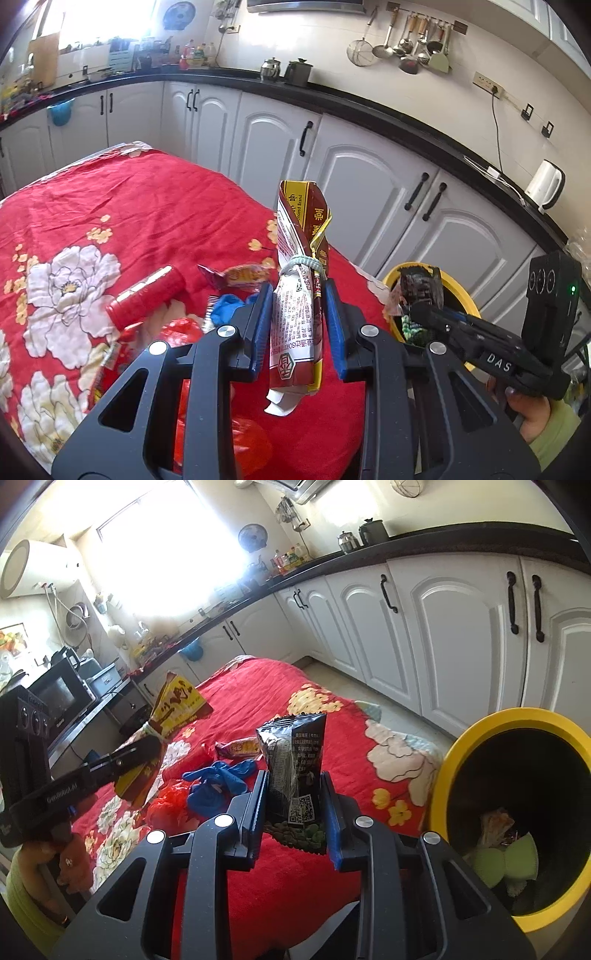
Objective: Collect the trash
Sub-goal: 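Carry the wrapper and snack bag with both grippers over the yellow bin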
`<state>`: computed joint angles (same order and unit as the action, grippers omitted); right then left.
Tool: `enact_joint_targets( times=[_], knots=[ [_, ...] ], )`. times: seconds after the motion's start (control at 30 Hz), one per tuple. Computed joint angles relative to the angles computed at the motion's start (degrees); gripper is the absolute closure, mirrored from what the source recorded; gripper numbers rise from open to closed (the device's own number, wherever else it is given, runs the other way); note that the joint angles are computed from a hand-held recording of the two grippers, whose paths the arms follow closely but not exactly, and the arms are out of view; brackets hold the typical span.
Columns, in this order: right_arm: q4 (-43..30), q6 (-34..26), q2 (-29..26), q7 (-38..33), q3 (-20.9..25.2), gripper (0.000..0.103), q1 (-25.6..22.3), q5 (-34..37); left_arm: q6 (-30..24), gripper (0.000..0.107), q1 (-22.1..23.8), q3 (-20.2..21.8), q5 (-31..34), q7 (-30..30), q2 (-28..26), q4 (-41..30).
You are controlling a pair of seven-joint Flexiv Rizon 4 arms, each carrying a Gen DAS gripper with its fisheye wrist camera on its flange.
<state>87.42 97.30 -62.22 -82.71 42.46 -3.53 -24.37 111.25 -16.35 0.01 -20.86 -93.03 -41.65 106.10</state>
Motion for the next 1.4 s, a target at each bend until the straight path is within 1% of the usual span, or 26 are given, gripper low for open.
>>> enact_joint_targets(
  times=[0.27,0.53,0.7,1.2,1.4],
  knots=[
    [2.13,2.38,1.8,1.65,-2.46,0.076,-0.86,-0.2,-0.33,0.086,-1.03,-0.61,0.76,0.53,-0.99,-1.76],
    [3.99,5.05,3.43,5.34,-6.08,0.076,-1.17,-1.78,-0.6,0.086,-2.87,-0.12,0.36,1.18,-2.12,-3.49],
    [4.65,6.37,3.86,7.83,-8.14,0.076,-1.59,-3.62,-1.06,0.086,-3.34,-0.56,0.43,1.48,-3.06,-4.96],
    [7.77,10.57,5.93,14.77,-16.03,0.076,-1.67,-7.1,-3.8,0.086,-5.93,-0.02,0.45,2.53,-5.82,-10.24],
    [8.33,11.48,5.87,17.41,-17.67,0.077,-2.56,-8.66,-5.43,0.086,-7.18,0.54,0.46,2.69,-7.15,-13.02]
  ],
)
